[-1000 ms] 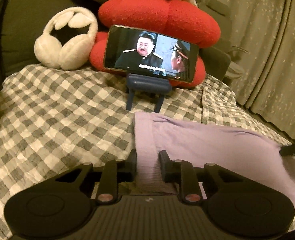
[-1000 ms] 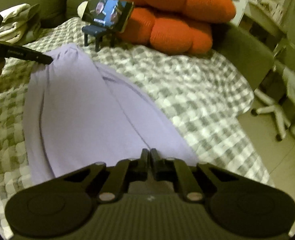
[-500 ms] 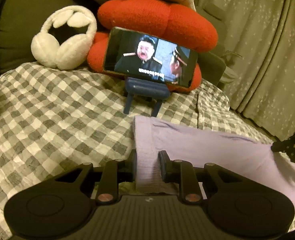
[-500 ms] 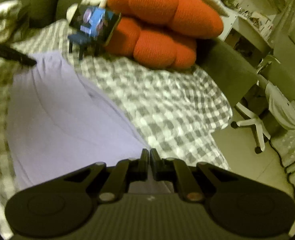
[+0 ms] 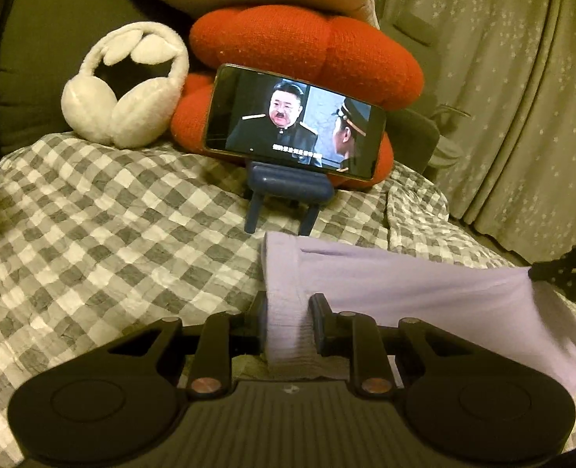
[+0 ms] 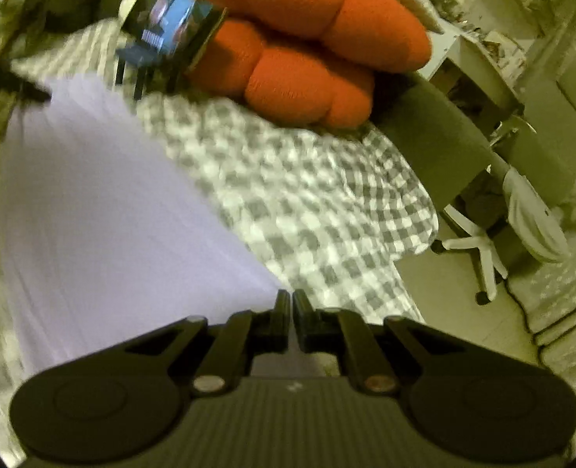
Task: Fold clothes
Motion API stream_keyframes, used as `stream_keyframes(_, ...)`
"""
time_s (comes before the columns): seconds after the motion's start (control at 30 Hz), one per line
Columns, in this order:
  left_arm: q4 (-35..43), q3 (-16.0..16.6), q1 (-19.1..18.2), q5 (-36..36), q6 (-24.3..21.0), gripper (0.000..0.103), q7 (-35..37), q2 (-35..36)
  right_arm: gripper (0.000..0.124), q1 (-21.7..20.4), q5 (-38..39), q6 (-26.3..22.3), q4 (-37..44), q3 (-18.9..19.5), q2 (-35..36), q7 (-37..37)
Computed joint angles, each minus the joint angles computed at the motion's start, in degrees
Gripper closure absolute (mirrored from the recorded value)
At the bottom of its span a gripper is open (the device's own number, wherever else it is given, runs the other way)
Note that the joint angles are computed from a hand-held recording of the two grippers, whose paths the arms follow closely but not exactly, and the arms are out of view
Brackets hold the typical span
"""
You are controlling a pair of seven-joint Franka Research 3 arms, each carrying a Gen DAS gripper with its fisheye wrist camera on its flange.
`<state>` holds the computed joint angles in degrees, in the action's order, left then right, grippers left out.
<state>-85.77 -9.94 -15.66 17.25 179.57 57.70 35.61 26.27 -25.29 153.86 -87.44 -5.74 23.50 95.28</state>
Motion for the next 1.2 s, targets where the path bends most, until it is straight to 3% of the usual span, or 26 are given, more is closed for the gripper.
stream_keyframes(0.07,0.28,0.5,-0.45,0.28,0.16,0.082,0.1,0.16,0.119,-0.17,0.34,1.38,-0.28,-0.18,-0.17,0.88)
stream_keyframes(0.27,0.97,4.71,-3.56,2.19,0.59,0.082,-1.53,0.62,0.119,1.14,-2.76,-1.29,0.72,-1.36,1.29,1.33)
stream_keyframes(0.37,1.29,2.8,-2.08,2.14,0.09,0.082,-0.68,1.02,0.119,2.04,-5.01,2.64,-0.39,-3.08,0.81,6.66)
stream_keyframes(0.5,1.8,-2.2,1.68,0.43,-0.81,0.08,1.62,1.77,0.119,1.4,-4.82,0.98,1.16,-2.3,2.08,5.7)
stream_keyframes(0.6,0.28,-2.93,2.44,-0.61,0.0,0.076,2.2,0.76,0.119,2.01,-6.02,-2.53,2.77,-2.51,3.97,4.06)
stream_keyframes(0.73,-2.5,-4.58,4.37,-2.1,2.26,0.074,1.99,-1.01,0.118,2.93,-7.42,0.44,1.85,-3.78,3.7,9.19)
stream_keyframes(0.87,-4.58,-10.1,9.0,-3.39,2.35,0.069,3.71,-1.68,0.118,3.93,-9.9,0.1,2.19,-4.93,3.85,12.58)
stream_keyframes(1.03,-6.1,-11.68,10.29,-5.12,1.57,0.066,4.58,-2.5,0.117,3.95,-11.14,0.2,0.99,-4.53,2.83,15.22)
stream_keyframes(1.1,-6.32,-11.31,9.88,-5.89,1.13,0.065,4.17,-2.89,0.115,4.0,-11.78,1.12,-0.39,-4.35,1.64,16.7)
stream_keyframes(1.2,-6.37,-5.27,4.87,-5.21,-0.3,0.065,1.71,-4.32,0.112,4.09,-13.05,2.3,-2.72,-3.88,-0.44,18.21)
